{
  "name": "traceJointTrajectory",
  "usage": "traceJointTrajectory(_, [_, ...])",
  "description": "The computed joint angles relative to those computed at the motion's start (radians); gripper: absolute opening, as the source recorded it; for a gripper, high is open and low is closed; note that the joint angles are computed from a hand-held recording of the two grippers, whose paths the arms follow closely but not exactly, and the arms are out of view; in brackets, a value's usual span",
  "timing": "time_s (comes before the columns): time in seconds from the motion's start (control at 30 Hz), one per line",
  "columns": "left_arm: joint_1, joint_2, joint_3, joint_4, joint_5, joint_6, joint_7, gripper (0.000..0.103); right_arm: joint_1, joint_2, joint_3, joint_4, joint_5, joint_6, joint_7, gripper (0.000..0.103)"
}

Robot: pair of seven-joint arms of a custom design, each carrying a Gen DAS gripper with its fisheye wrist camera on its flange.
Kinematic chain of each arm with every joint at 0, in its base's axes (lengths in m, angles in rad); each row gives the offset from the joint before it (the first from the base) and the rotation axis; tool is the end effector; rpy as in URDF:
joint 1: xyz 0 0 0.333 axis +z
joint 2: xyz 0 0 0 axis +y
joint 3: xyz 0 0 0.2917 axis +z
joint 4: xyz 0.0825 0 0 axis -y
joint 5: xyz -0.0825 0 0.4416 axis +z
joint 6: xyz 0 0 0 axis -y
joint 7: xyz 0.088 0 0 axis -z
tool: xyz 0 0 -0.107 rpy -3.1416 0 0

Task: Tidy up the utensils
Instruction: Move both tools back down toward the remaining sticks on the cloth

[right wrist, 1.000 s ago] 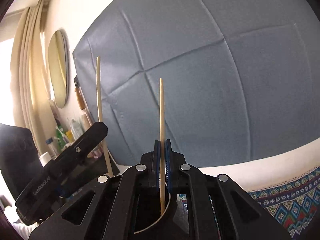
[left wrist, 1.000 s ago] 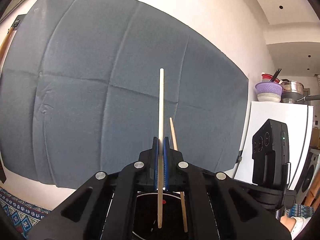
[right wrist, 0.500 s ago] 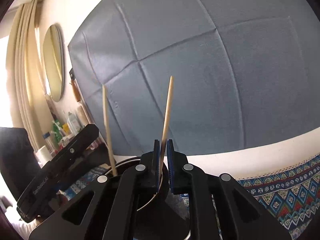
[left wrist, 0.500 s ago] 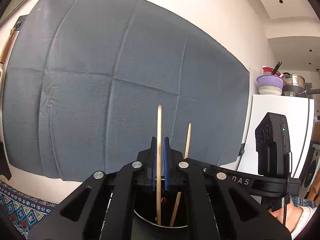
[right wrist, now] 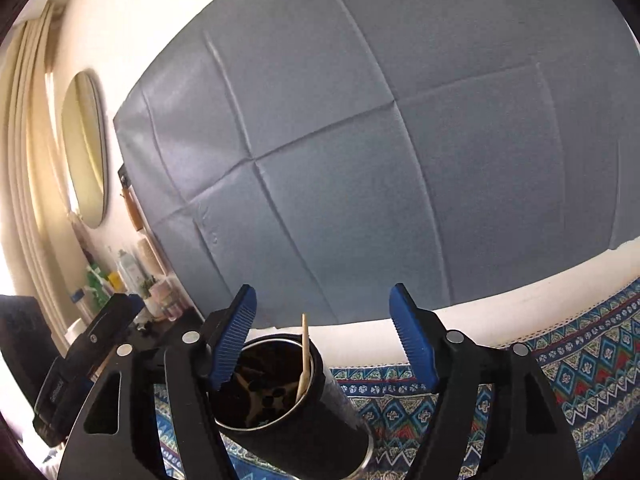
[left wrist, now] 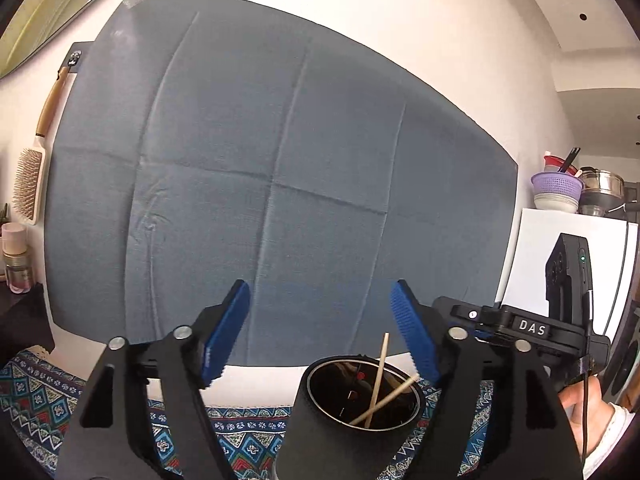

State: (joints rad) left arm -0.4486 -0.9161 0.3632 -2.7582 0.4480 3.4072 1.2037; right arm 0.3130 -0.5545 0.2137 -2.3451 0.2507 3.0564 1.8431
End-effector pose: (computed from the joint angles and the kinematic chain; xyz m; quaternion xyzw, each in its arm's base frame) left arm 0.3770 -0.0553 0.6044 -0.4746 0.5377 -0.6119 0.3336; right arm 0.4293 0.2506 0.6532 -0.5915 0.5514 -0.1956 0.5548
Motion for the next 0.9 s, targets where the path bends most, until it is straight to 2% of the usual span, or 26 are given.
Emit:
traceJointTrajectory(0.07, [-0.008, -0.035, 0.011, -0.005, 0.006, -0.046, 0.008, 0.089, -0.031, -0.03, 0.022, -0.003, -0.011, -0.032, 0.026, 0.075])
traceJointTrajectory(0.1, [-0.002, -0.05, 0.006, -0.009, -0.001, -0.064, 0.016, 0.093, -0.043, -0.046, 0.03, -0.004, -0.018, -0.053, 0.04, 0.082])
traceJointTrajectory(0.17, [0.005, -0.081, -0.004, -0.017, -0.019, -0.107, 0.038, 0.098, -0.064, -0.076, 0.042, -0.006, -0.032, -0.099, 0.07, 0.087])
traceJointTrajectory(0.37, [0.056, -0.146, -0.067, -0.027, -0.112, -0.266, 0.059, 0.097, -0.06, -0.136, 0.02, -0.003, -0.042, -0.241, 0.143, 0.088])
traceJointTrajectory(0.47, [0.102, -0.174, -0.112, -0.035, -0.152, -0.342, 0.064, 0.097, -0.074, -0.174, 0.023, -0.015, -0.064, -0.312, 0.18, 0.088])
traceJointTrajectory(0.57, [0.194, -0.181, -0.21, -0.019, -0.187, -0.472, 0.035, 0.097, -0.082, -0.213, 0.021, -0.032, -0.083, -0.365, 0.209, 0.089])
traceJointTrajectory(0.6, [0.206, -0.185, -0.225, -0.015, -0.2, -0.515, 0.037, 0.097, -0.082, -0.225, 0.018, -0.038, -0.086, -0.382, 0.216, 0.089])
traceJointTrajectory(0.73, [0.233, -0.209, -0.266, -0.017, -0.245, -0.633, 0.07, 0.097, -0.089, -0.268, 0.01, -0.054, -0.1, -0.464, 0.249, 0.089])
traceJointTrajectory(0.9, [0.251, -0.247, -0.316, -0.036, -0.28, -0.727, 0.145, 0.097, -0.092, -0.318, 0.001, -0.073, -0.117, -0.596, 0.269, 0.089])
